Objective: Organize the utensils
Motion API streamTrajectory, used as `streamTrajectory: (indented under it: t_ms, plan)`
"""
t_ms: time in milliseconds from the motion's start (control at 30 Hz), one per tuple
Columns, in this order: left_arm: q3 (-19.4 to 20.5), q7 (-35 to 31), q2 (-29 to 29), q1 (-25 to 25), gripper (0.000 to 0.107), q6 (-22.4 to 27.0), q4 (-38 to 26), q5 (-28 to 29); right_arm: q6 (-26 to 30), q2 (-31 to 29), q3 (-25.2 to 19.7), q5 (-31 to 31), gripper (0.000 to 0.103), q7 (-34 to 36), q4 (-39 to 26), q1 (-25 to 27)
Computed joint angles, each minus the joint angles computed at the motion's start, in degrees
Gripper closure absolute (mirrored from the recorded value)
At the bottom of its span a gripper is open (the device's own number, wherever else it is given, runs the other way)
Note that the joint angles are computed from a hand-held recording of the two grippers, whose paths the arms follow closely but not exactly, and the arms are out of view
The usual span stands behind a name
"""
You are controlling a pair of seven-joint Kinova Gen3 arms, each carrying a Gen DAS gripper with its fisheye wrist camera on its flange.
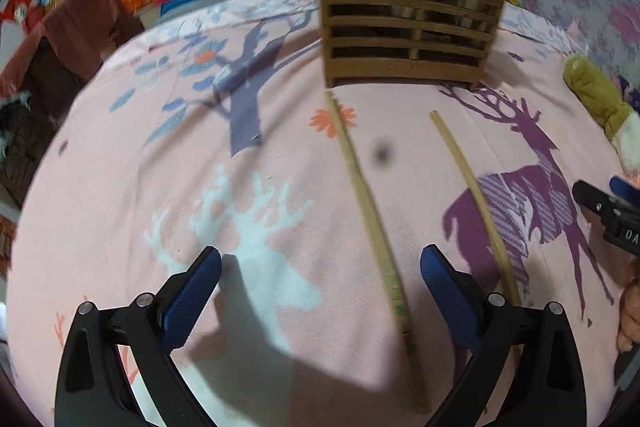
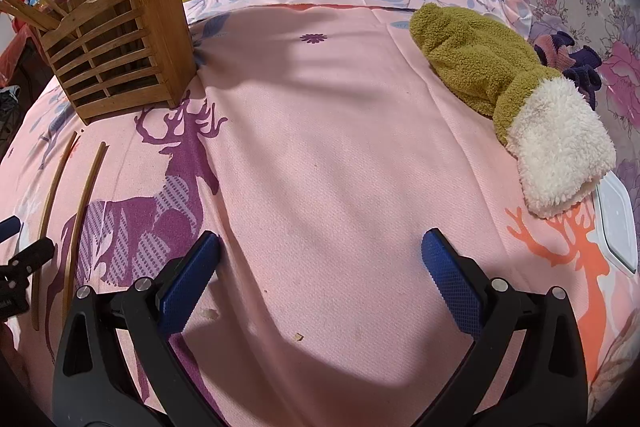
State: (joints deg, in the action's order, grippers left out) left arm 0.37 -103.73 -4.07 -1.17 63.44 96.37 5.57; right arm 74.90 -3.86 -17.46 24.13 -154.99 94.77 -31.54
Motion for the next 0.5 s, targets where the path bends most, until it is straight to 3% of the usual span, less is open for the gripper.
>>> streamTrajectory:
  t_ms: [200, 367, 467, 500]
  plan:
    - [-3.4, -5.6, -0.2, -3.4, 0.009, -0.1, 0.3, 2.2, -0.3, -0.4, -0.6, 0.1, 0.005, -0.2, 0.1, 0.2]
    - [-2.9, -4.2, 0.2, -4.4, 0.009, -0.1, -0.4, 1.9, -10.3, -3.0, -0.5, -4.5, 0.006, 7.3, 1.1, -2.7]
    - [-3.4, -3.7, 0.2, -5.0, 0.009, 0.0, -0.7, 3.5, -10.1, 0.0, -5.4, -1.8, 0.009, 9.5, -1.3, -4.1]
    - [-3.9, -4.0, 0.4, -5.5, 0.009, 0.4, -1.1, 4.8, -9.5, 1.0, -6.2, -0.4, 0.014, 9.9, -2.1, -5.3]
